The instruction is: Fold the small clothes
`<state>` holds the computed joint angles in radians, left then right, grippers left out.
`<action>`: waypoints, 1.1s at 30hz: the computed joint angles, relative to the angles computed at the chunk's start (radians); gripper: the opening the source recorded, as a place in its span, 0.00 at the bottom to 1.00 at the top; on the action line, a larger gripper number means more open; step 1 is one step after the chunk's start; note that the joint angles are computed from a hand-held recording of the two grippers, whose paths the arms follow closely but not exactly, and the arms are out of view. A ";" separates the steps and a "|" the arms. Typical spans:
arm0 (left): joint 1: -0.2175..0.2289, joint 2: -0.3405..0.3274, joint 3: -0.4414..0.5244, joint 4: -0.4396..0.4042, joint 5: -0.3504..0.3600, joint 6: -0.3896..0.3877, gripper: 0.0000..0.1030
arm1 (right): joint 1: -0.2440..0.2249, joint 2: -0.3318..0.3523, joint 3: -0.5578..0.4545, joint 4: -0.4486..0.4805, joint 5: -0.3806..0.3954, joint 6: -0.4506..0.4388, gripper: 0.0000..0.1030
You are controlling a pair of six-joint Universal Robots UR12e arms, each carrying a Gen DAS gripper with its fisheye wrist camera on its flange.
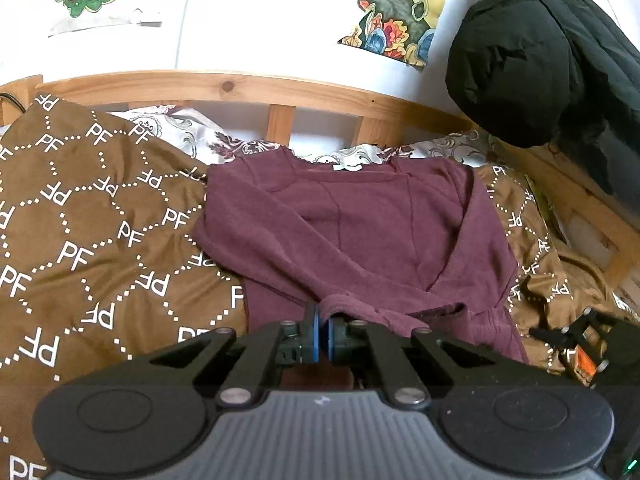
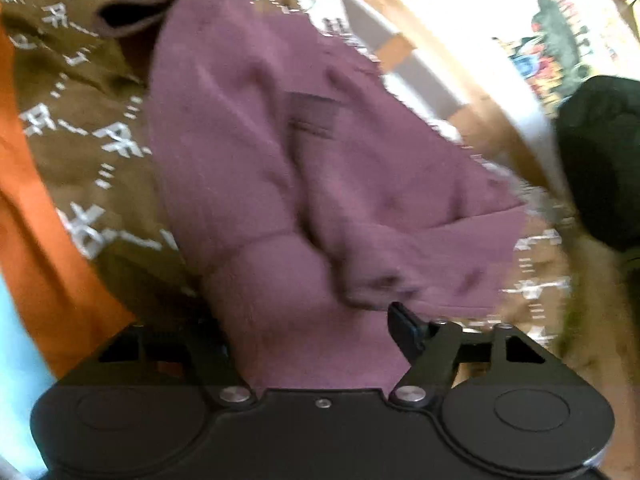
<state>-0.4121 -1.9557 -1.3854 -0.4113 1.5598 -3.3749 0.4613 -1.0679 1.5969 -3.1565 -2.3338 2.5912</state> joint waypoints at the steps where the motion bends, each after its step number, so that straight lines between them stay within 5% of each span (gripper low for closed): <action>1: -0.002 0.004 -0.006 0.002 0.004 0.006 0.03 | -0.003 -0.008 0.008 -0.009 -0.007 -0.026 0.54; 3: -0.006 0.018 -0.027 0.013 0.015 0.027 0.03 | -0.007 -0.022 0.022 -0.018 -0.020 -0.079 0.28; 7: -0.018 0.059 -0.075 -0.014 0.037 0.071 0.02 | -0.017 -0.065 0.069 -0.029 -0.004 -0.131 0.05; 20: -0.087 0.227 -0.229 0.045 0.205 0.126 0.02 | 0.046 -0.174 0.247 -0.338 0.087 -0.233 0.04; 27: -0.117 0.355 -0.298 -0.088 0.179 0.172 0.02 | 0.106 -0.355 0.392 -0.132 0.210 -0.085 0.04; 33: -0.118 0.363 -0.274 -0.142 0.158 0.174 0.02 | 0.133 -0.423 0.418 0.003 0.235 -0.003 0.04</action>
